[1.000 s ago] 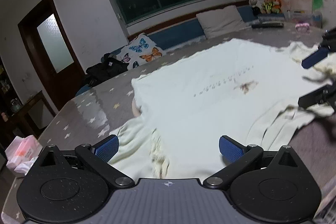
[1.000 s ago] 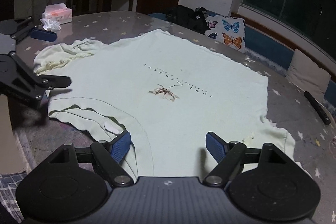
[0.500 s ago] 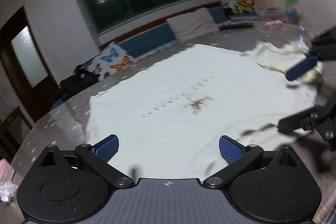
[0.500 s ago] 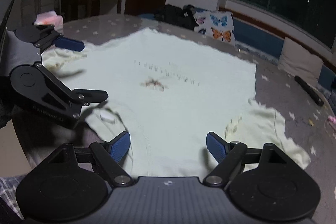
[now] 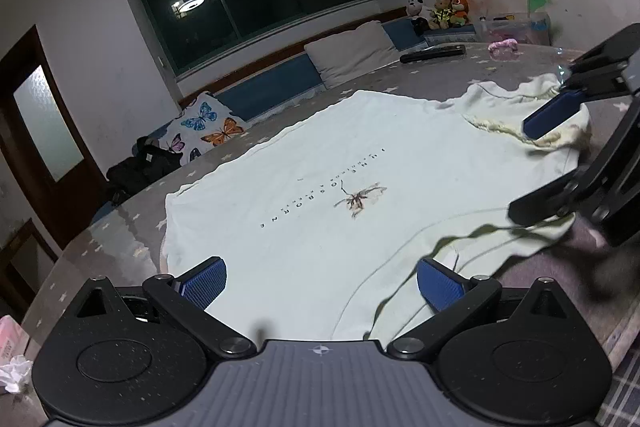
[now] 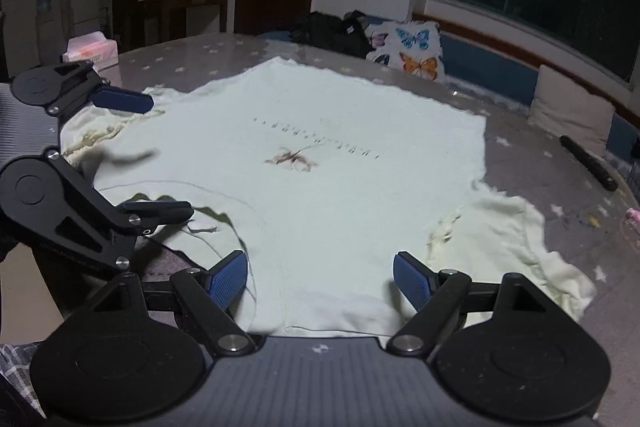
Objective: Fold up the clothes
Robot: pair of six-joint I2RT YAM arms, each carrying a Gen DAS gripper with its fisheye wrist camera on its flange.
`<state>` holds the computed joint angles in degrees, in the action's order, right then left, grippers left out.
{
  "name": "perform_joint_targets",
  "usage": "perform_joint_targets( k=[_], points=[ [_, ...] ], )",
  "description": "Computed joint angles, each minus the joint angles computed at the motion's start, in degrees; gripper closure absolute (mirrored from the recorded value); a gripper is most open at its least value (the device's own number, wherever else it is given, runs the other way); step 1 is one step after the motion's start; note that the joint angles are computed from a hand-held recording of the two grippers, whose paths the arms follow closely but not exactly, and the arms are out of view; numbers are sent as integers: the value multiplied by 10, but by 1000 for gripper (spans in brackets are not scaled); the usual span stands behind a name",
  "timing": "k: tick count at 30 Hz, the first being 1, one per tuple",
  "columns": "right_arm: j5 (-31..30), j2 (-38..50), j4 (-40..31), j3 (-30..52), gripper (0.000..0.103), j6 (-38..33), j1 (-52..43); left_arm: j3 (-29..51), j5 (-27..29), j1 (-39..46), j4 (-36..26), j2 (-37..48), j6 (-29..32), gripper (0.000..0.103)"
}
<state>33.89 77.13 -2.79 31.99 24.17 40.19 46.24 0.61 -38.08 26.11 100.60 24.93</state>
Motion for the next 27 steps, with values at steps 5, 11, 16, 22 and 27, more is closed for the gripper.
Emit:
perform_joint_targets(
  k=[5, 11, 16, 22, 27],
  points=[
    [43, -78, -45, -32, 21, 61, -10, 26, -8, -9, -19, 10, -16, 0],
    [61, -166, -96, -79, 25, 126, -102, 49, -11, -25, -35, 16, -23, 0],
    [2, -216, -83, -119, 40, 138, -215, 76, -16, -44, -51, 30, -29, 0],
    [-60, -234, -35, -157, 72, 146, -283, 132, -26, -71, -76, 61, -30, 0],
    [-85, -281, -41, -176, 93, 152, -303, 198, -22, -94, -123, 99, -46, 0]
  ],
)
